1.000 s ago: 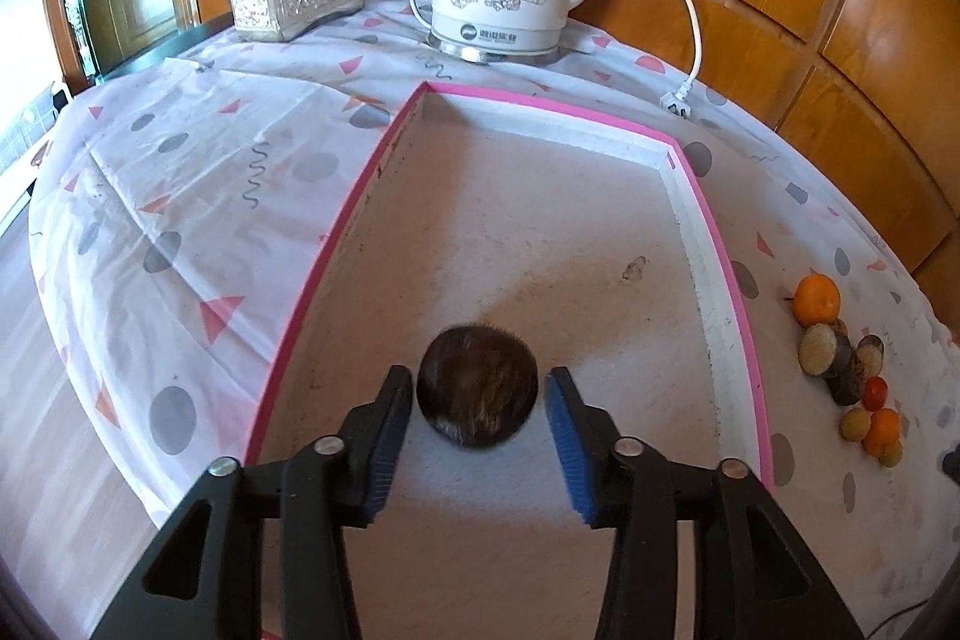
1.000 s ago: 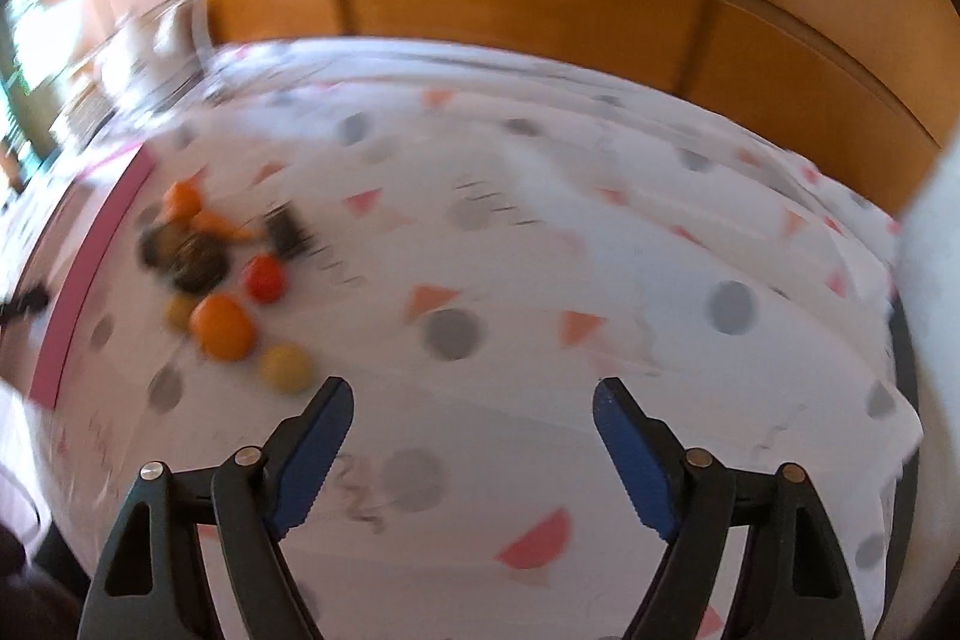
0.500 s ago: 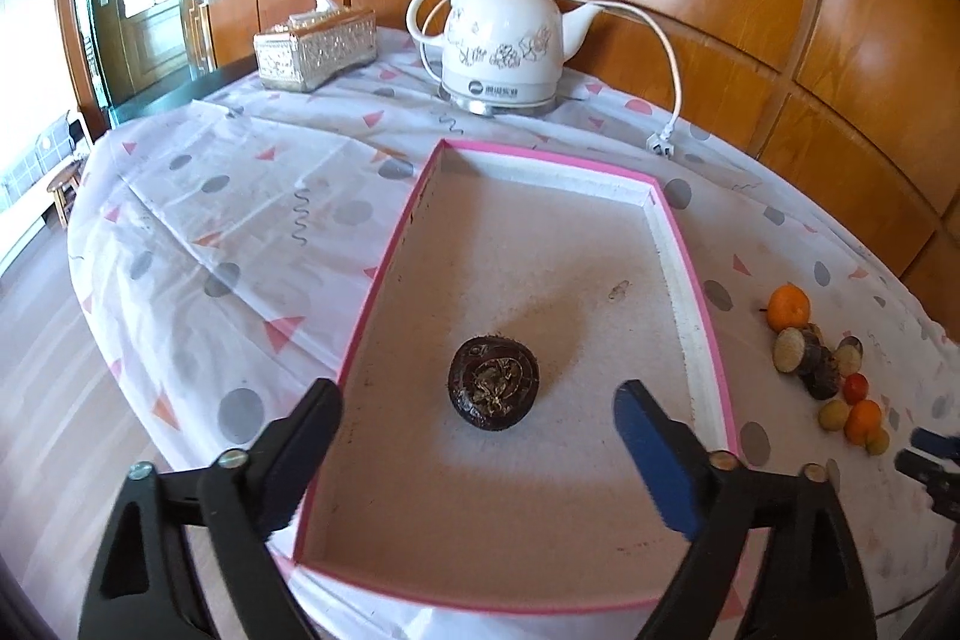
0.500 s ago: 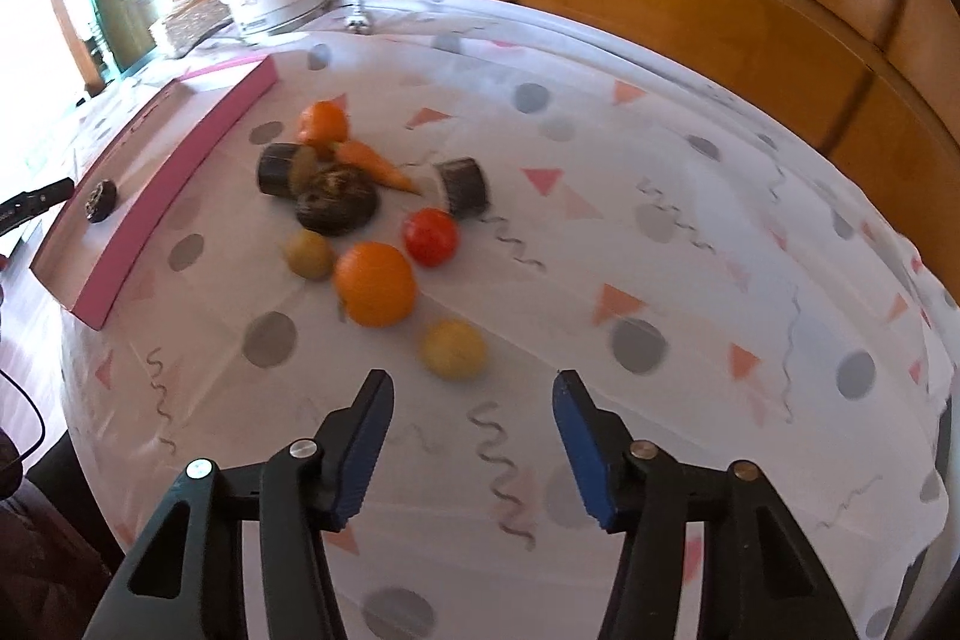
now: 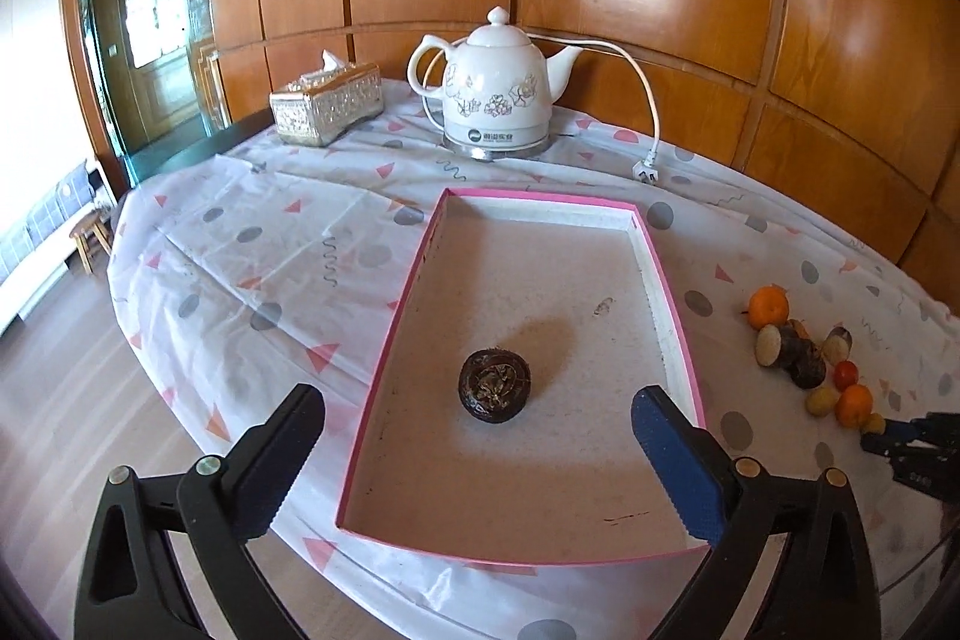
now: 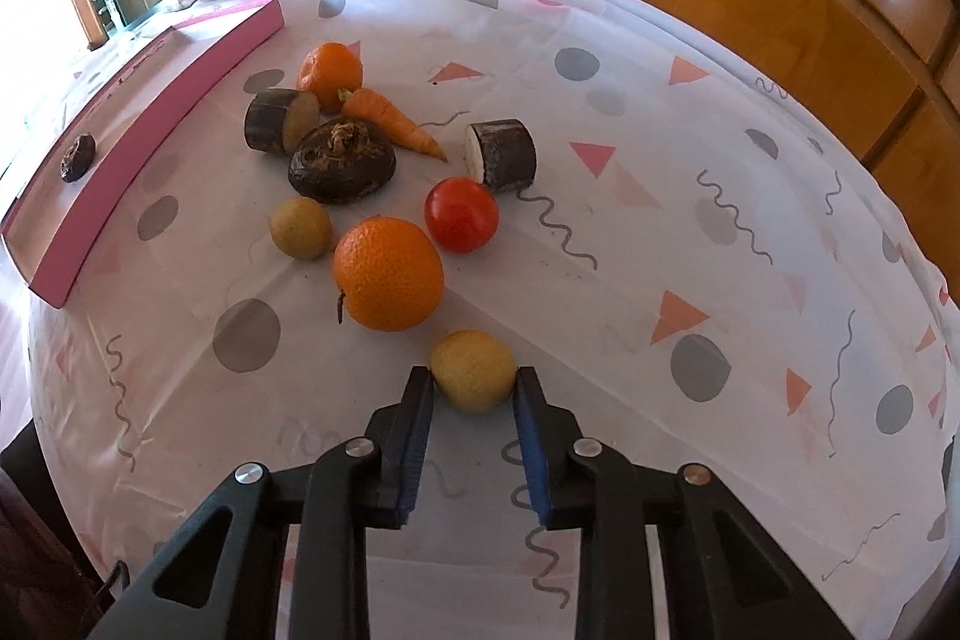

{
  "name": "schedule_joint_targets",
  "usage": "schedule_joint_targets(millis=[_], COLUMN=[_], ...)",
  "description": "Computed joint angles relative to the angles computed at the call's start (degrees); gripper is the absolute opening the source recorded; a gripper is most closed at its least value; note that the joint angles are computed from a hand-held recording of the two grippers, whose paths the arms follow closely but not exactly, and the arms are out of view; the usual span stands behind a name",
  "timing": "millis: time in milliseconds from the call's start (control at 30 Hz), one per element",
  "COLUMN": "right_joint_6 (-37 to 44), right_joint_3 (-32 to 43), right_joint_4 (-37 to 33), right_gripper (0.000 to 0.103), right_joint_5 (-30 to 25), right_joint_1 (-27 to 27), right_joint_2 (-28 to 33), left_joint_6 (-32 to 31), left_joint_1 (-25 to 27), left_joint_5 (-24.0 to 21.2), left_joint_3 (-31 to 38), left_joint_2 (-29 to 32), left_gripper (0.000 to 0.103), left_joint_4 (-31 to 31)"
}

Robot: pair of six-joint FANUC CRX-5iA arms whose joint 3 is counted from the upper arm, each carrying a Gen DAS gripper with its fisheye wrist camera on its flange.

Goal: Organize fruits
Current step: 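Grasp the small yellow fruit with the right gripper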

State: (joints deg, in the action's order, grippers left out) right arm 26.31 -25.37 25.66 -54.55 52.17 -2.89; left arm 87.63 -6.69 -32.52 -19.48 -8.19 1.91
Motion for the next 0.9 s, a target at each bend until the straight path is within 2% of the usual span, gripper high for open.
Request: schedule_joint_targets(millis=[167,400,633,800,900], right_joint_6=[-0.5,3.4,4.0,3.5,4.2], right_joint_3=[-0.5,0.3,1.2,3.5,5.6], right_joint_4=[-0.5,-3.7,-4.4,-2.8,-1.9], right_gripper=[0.027,0.027,0.027,0.027,0.027], right_joint_5=[0.2,-0.9,-2.8,-1.1,1.6], right_joint_1=[0.4,2.1,4.7,6.2,6.6], right_joint_2=[-0.8,-1.9,-3.4,-2.6,-0.6], left_joint_6=[0.3,2.1,10.1,12.2,10.8], left_joint_1=[-0.1,0.0,-1.7,-2.2,-1.7], left_joint_5=[0.0,1.2,-0.1,0.3,0.6], left_joint_3=[-0.5,-1.3,0.7,0.7,0.1], left_joint_2=[-0.9,-2.5,-2.6,-3.2,-3.4], left_gripper=[0.103,0.103,0.103,0.103,0.103], left_joint_4=[-0.8,-2.4,-10.7,-13.5,-12.2])
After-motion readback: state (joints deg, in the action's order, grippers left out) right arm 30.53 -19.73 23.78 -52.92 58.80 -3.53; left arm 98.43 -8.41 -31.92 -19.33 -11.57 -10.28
